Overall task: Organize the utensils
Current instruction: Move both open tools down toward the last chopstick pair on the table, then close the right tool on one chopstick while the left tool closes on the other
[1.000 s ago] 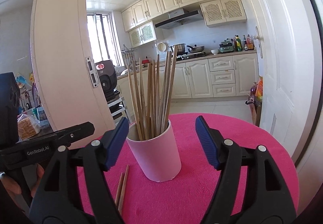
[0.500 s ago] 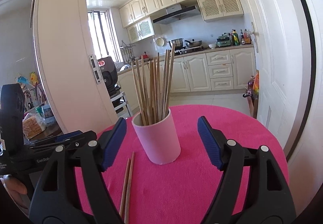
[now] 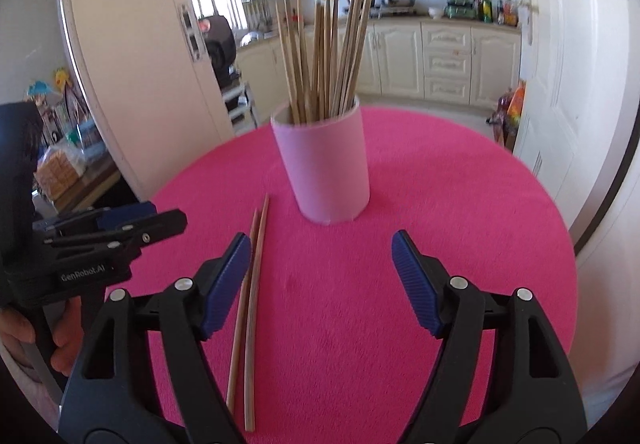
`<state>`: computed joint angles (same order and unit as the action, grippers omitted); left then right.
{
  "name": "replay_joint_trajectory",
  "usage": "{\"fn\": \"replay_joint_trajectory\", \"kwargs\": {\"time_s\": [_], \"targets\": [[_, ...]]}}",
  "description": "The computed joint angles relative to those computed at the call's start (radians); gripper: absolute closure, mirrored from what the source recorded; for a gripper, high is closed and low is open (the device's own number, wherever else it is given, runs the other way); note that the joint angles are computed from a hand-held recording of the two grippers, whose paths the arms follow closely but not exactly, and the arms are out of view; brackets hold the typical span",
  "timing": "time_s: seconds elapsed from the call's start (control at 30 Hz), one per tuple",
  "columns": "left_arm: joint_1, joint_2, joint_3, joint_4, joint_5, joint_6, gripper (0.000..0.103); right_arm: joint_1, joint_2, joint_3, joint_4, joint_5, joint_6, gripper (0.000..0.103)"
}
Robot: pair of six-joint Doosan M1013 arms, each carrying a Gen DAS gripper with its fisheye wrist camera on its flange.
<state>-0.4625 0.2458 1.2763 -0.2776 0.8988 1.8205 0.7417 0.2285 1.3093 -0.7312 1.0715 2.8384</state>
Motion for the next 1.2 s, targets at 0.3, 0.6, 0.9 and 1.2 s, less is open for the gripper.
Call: {"fn": "replay_joint_trajectory", "kwargs": {"time_s": [0.3, 0.6, 0.9, 1.2], "targets": [[0.012, 0.009, -0.004, -0.01, 0.05, -0.018, 0.046, -0.043, 0.029, -0.049, 0.267, 0.004, -0.189, 0.056], [0.009, 0.016, -0.005, 0.017, 0.058, -0.043, 0.046, -0.065, 0.099, -0.132, 0.425, 0.051, -0.368, 0.073], [0.014, 0.025, -0.012, 0.027, 0.065, -0.058, 0.046, -0.078, 0.169, -0.235, 0.44, 0.185, -0.435, 0.079], [0.018, 0.029, -0.019, 0.025, 0.077, -0.061, 0.046, -0.087, 0.203, -0.29, 0.44, 0.253, -0.483, 0.094]]}}
